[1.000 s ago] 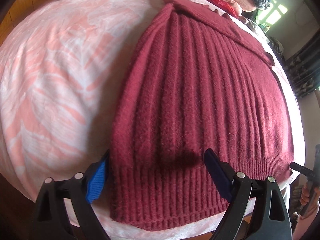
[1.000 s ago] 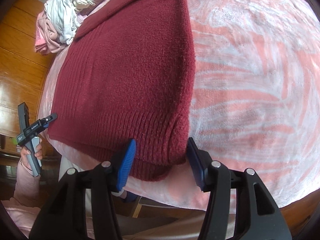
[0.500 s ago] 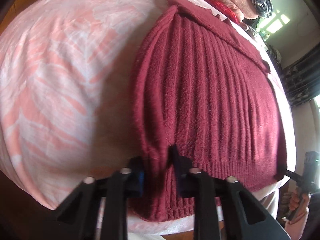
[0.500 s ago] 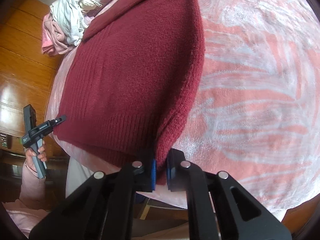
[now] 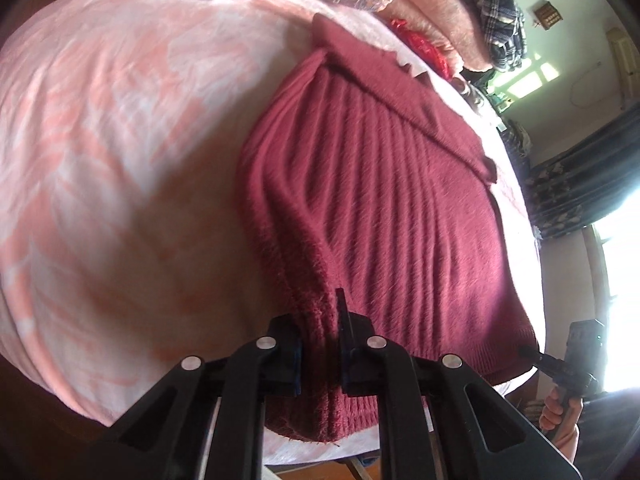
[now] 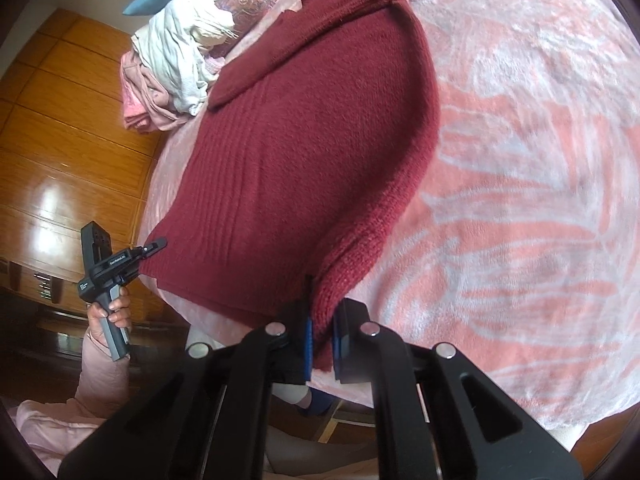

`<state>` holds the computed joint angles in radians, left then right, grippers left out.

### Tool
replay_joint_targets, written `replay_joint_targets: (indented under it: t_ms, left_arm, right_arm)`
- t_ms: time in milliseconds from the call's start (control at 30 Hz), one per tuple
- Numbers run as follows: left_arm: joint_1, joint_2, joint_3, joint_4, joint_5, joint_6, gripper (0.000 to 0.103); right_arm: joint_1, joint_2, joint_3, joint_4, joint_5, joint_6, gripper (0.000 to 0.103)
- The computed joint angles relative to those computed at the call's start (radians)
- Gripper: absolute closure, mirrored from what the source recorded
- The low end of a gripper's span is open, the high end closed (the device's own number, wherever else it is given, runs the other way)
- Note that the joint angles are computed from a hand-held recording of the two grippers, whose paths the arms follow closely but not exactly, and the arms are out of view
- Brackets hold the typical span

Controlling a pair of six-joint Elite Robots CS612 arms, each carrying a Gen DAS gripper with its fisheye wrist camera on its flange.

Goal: Fold small clothes
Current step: 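Close both tools on the ribbed hem of the red sweater, then lift the hem with both tools and fold it toward the collar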

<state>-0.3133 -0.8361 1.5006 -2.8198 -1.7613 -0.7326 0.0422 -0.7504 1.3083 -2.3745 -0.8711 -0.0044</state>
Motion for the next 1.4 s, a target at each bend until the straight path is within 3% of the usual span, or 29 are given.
replay_joint_targets:
  t_ms: [267, 467, 867, 1400]
  left_arm:
    - [0.008, 0.025, -0.067, -0.020, 0.025, -0.001, 0.091]
    - [0.026, 0.077, -0.166, 0.002, 0.040, -0.017, 0.091]
    - [0.051, 0.208, -0.388, 0.127, 0.057, -0.067, 0.091]
    - [0.073, 0.345, -0.637, 0.338, 0.034, -0.046, 0.091]
  right_arm:
    - [-0.009, 0.028, -0.072, -0.024, 0.023, 0.050, 0.097]
    - [-0.017, 0.085, -0.177, -0.004, 0.046, 0.114, 0.097]
    - [-0.012, 0.269, -0.509, 0.170, 0.016, 0.197, 0.097]
    - [-0.003, 0.502, -0.939, 0.436, 0.003, 0.272, 0.095]
